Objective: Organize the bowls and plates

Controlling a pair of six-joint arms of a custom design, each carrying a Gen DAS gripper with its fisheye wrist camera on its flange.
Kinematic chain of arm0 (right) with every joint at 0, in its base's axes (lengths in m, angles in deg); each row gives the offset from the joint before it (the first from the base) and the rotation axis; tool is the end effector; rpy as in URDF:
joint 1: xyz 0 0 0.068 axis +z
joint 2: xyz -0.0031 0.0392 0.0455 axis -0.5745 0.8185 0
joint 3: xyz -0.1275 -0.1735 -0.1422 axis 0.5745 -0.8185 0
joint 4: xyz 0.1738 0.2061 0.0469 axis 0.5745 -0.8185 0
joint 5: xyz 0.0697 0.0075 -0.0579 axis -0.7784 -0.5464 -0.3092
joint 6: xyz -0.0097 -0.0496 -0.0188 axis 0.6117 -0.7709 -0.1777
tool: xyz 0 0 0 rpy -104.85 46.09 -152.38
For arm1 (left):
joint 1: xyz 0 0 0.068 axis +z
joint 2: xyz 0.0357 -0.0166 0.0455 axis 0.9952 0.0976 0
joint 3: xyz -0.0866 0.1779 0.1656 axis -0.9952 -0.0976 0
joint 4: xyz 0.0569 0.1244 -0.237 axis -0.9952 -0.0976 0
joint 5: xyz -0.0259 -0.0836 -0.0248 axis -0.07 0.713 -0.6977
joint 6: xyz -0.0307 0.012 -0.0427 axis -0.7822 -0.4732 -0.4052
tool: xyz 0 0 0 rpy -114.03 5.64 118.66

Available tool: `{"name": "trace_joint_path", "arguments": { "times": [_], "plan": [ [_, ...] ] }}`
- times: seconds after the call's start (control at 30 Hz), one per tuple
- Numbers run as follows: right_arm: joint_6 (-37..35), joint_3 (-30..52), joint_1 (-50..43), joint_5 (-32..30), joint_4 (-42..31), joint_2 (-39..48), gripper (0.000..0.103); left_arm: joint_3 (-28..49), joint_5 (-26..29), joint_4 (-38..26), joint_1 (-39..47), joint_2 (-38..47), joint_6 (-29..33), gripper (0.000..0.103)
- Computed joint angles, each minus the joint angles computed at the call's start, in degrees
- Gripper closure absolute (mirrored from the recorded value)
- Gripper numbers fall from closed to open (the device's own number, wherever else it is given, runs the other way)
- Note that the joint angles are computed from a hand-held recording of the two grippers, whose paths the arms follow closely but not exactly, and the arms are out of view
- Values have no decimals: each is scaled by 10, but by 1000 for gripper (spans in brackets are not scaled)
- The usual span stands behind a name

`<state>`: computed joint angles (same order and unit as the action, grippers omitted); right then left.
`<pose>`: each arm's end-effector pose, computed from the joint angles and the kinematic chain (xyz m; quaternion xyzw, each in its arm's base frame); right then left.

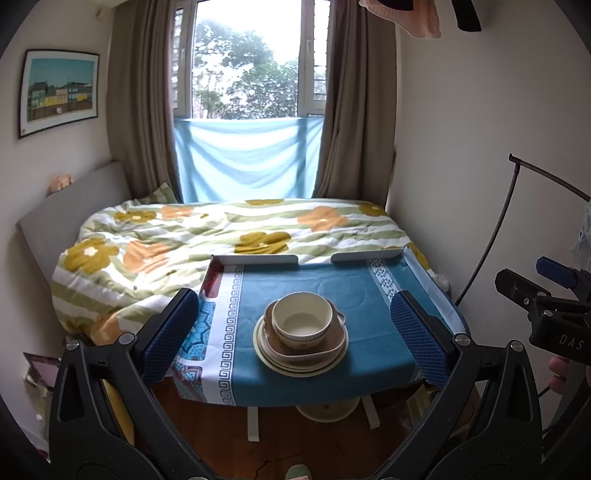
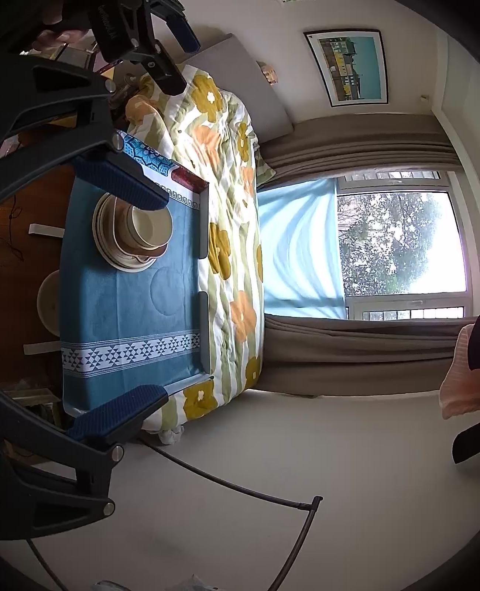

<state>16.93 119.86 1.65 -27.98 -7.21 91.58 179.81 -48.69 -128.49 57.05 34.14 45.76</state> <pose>0.1381 0.0683 0.4114 0.2106 0.8358 -0.1080 0.4954 0.2528 -0.1356 0.4313 0.2484 0.8221 -0.1612 0.4863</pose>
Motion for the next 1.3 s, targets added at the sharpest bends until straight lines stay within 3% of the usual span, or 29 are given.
{"name": "trace_joint_path", "arguments": {
  "times": [1.3],
  "plan": [
    [16,11,11,10,-17,7,9,-7,-16,-1,-3,-7,0,0]
  ]
}}
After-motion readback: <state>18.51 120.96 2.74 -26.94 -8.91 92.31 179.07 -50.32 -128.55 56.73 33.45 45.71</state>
